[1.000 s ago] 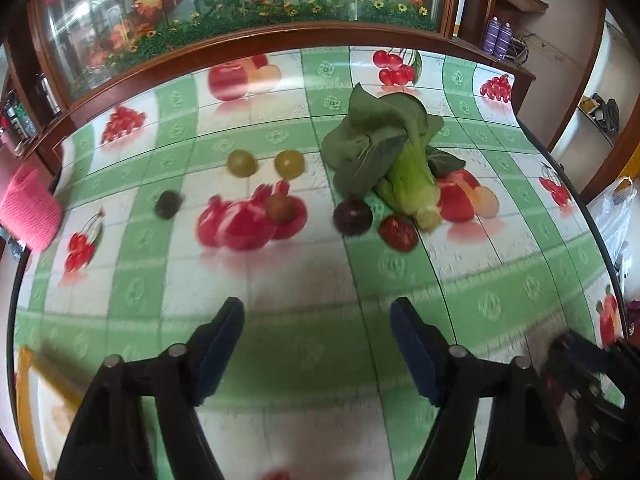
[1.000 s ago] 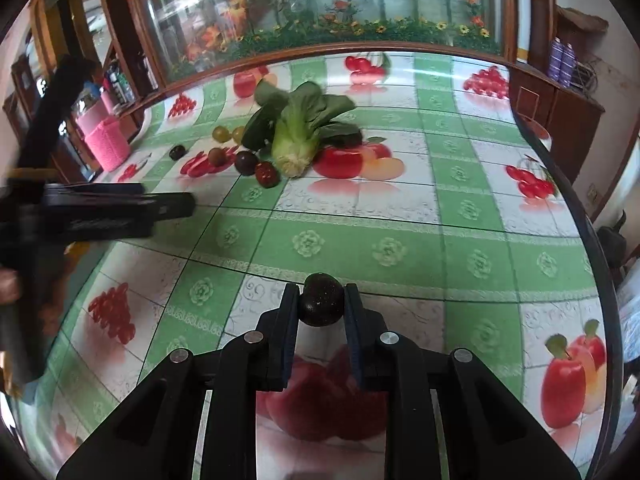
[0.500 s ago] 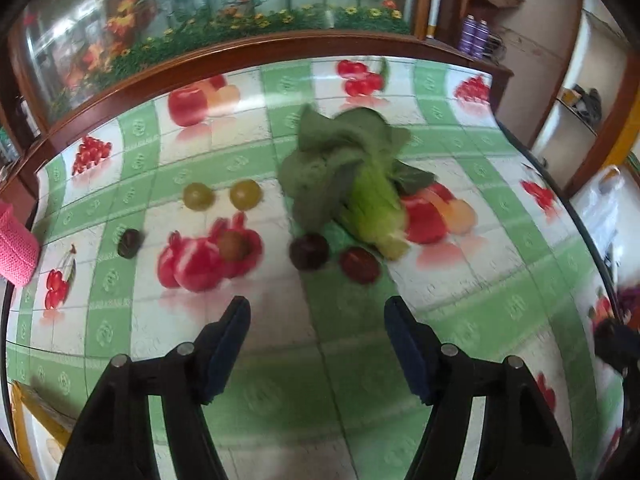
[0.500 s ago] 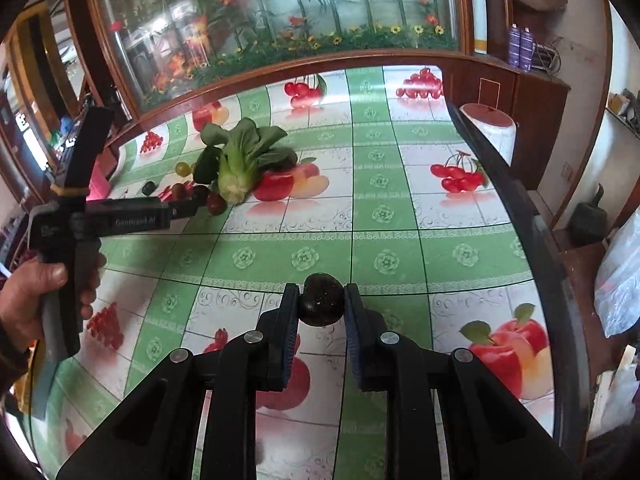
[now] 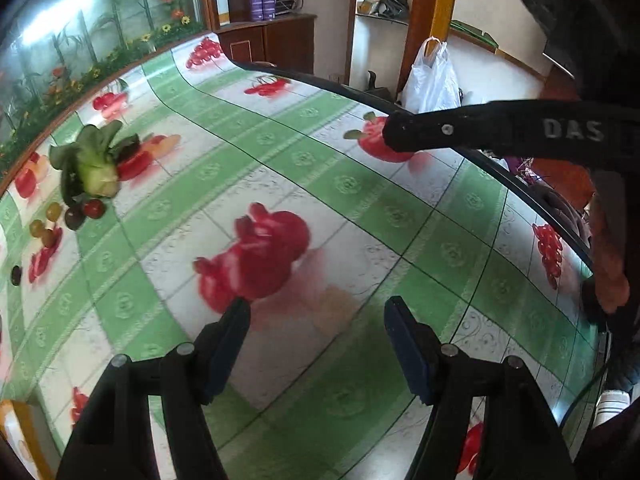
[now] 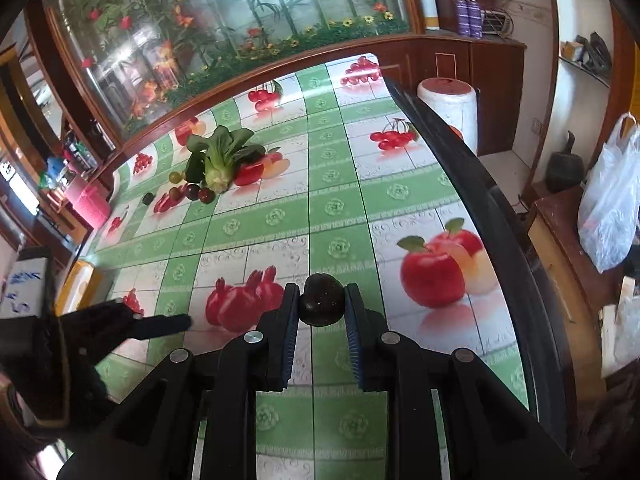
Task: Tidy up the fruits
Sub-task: 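Grasp the dark plum with the right tool while the left tool grasps a small tan piece, then carry the dark plum and tan piece over the white tray with both tools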
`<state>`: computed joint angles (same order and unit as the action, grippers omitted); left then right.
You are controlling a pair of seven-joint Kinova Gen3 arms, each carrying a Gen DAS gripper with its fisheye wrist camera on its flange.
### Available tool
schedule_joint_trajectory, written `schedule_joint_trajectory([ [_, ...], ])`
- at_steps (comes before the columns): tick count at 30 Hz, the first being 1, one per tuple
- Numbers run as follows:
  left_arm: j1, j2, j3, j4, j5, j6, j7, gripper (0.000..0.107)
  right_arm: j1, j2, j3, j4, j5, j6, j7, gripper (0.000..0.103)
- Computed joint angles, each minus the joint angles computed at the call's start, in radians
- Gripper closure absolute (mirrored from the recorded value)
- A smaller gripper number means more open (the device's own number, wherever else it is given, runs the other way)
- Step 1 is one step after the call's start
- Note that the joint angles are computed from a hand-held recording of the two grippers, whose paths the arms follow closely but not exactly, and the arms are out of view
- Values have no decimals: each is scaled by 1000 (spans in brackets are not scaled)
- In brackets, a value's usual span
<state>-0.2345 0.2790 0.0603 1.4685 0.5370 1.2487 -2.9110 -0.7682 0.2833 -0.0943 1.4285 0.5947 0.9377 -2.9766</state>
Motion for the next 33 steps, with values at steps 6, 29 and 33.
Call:
schedule_joint_trajectory([
  [6, 19, 3, 8, 27, -21, -46, 75, 74, -26, -23, -15, 26, 18, 9, -47, 80],
  [29, -176, -199, -191, 216, 32, -75, 285, 81, -133, 114, -46, -143, -80, 71, 208, 80],
  [33, -231, -192, -222, 199, 56, -50, 228, 81, -166, 165, -22, -225, -107, 72, 238, 80],
])
